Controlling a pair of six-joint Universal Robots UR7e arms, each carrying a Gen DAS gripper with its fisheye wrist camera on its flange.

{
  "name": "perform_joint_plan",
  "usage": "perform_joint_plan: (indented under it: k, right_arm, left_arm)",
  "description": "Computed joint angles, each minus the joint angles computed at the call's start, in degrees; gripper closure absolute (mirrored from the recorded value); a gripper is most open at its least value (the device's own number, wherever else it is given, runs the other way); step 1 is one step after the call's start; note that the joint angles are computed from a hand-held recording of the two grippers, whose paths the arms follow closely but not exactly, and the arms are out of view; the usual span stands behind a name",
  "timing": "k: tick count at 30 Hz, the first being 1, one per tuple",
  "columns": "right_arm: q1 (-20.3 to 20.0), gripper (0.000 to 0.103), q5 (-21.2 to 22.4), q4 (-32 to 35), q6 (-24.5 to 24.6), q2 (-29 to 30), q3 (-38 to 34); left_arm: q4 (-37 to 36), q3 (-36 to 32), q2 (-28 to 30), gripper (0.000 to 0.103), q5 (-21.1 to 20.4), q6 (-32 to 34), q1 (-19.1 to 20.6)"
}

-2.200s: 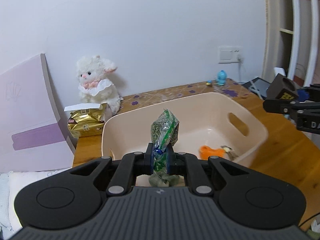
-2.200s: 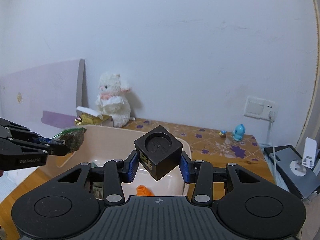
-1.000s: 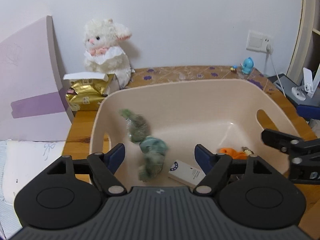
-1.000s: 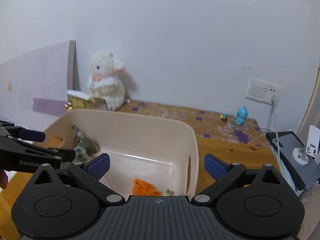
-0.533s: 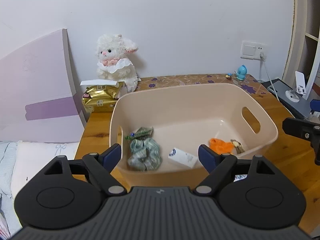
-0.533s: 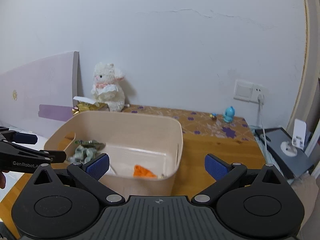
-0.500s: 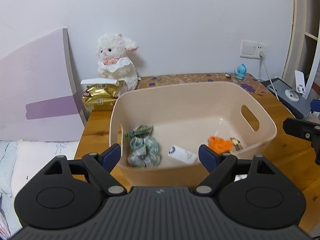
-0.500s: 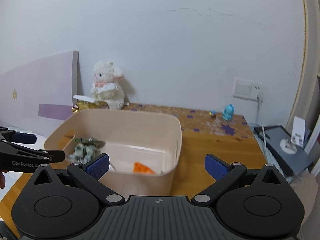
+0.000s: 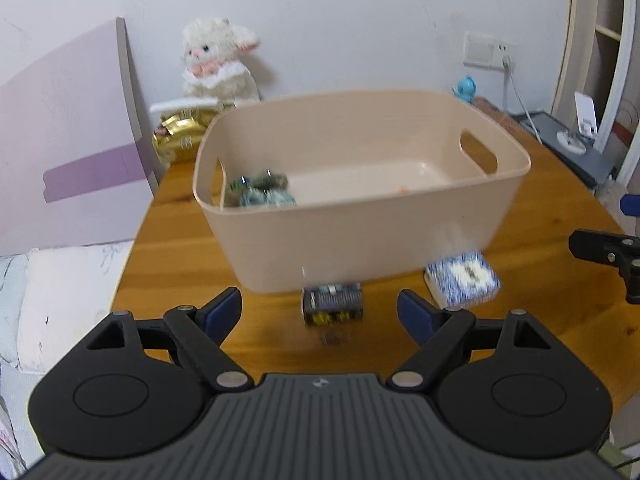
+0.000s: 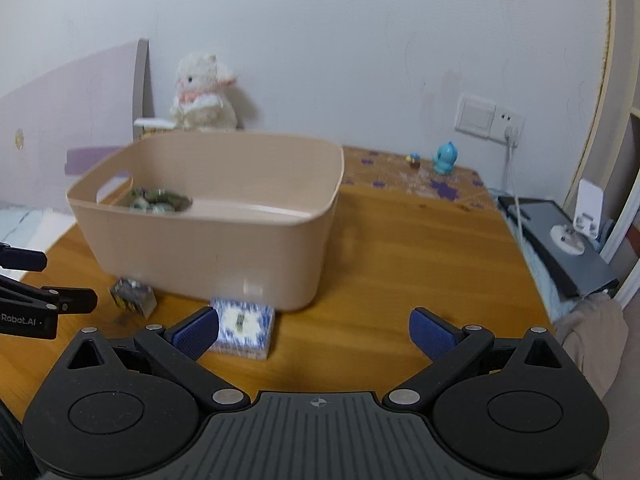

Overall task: Organize objects
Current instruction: 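Grasp the black star box with the left tool while the right grasps the blue patterned box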

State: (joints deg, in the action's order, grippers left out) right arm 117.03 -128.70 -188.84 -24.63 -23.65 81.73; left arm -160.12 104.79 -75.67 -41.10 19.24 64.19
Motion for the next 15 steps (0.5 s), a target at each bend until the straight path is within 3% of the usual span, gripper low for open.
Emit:
perform_joint_plan:
  k: [15]
  right_arm:
    - [-3.01, 0.0, 0.81, 7.78, 1.88, 4.04, -3.72]
  left_arm:
    - [2.13, -0.23, 3.19, 0.017, -2.33, -5.66, 5.27]
